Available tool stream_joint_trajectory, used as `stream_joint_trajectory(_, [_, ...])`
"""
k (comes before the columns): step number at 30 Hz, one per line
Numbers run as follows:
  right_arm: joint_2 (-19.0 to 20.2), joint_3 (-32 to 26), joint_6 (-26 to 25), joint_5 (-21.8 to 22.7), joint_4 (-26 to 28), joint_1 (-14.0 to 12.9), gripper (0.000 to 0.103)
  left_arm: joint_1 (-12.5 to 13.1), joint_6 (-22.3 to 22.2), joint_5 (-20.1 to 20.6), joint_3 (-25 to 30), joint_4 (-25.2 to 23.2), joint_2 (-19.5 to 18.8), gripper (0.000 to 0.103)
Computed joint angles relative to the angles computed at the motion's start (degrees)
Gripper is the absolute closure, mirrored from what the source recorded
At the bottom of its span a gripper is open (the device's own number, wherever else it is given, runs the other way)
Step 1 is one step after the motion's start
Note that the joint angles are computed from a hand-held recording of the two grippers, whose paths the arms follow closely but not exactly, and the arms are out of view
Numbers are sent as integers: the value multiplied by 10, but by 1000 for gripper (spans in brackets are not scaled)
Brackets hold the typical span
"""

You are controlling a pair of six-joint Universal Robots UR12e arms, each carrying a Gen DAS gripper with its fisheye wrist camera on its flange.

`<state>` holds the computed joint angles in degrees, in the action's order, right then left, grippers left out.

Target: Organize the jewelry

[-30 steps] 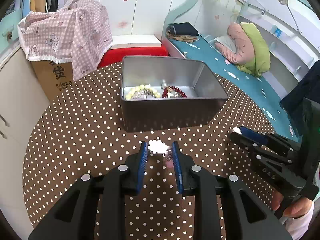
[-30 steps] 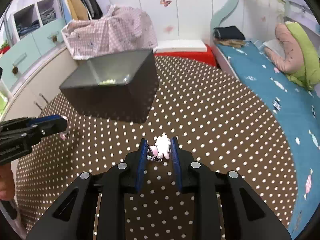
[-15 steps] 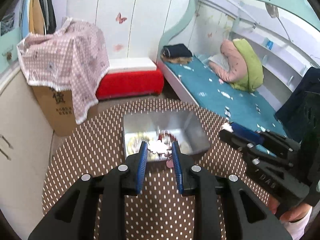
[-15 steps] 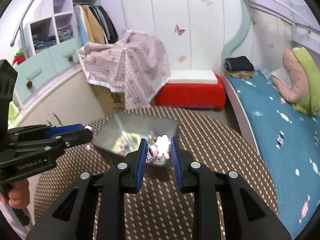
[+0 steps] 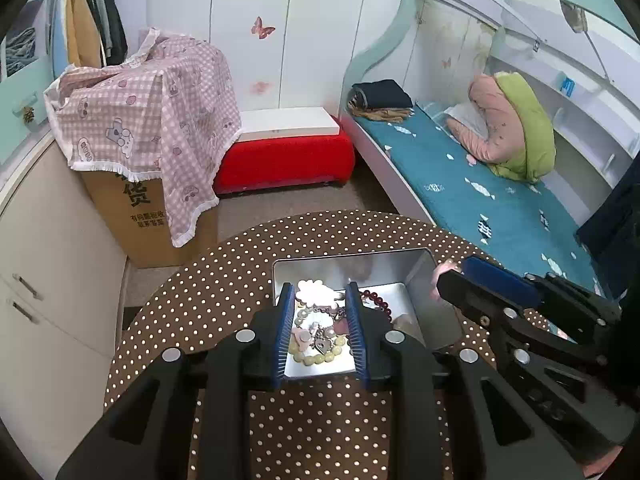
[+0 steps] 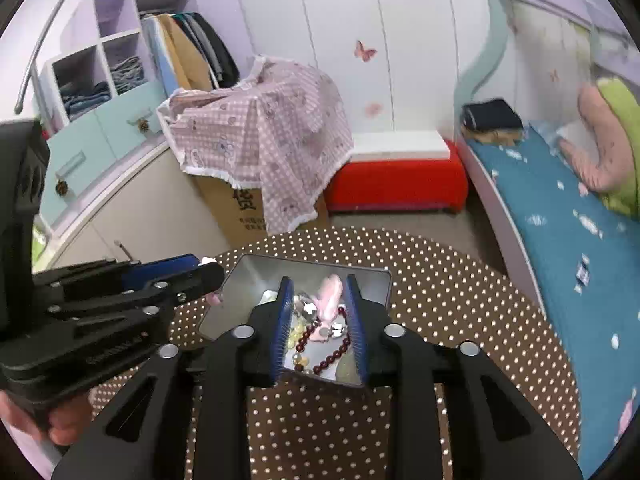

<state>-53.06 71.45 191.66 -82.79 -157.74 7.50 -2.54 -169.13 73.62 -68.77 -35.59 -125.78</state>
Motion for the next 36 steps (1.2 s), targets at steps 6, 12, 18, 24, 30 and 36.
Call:
stream_joint_trajectory(6, [-5, 10, 9, -19, -14, 1, 40, 2, -10, 11, 10, -19, -7, 47])
stream_joint_trajectory(12, [-12, 21, 14, -32, -13, 1, 40, 4, -14, 14, 9, -32, -7, 47])
stream_joint_trajectory(18, [-31, 51, 13, -60, -24, 7, 40, 4, -16, 30, -23, -17, 11, 47])
stream_joint_trajectory(24, [-63, 100, 29, -98, -47, 15, 32, 3, -21, 51, -83, 33, 47, 47])
stream_joint_trajectory(30, [-89, 139, 25, -161, -73, 33, 22, -4, -26, 90, -140, 89, 82, 47])
stream_joint_trajectory(36, [-111, 171, 30, -216, -96, 50, 20, -3, -33, 94, -186, 133, 114, 47])
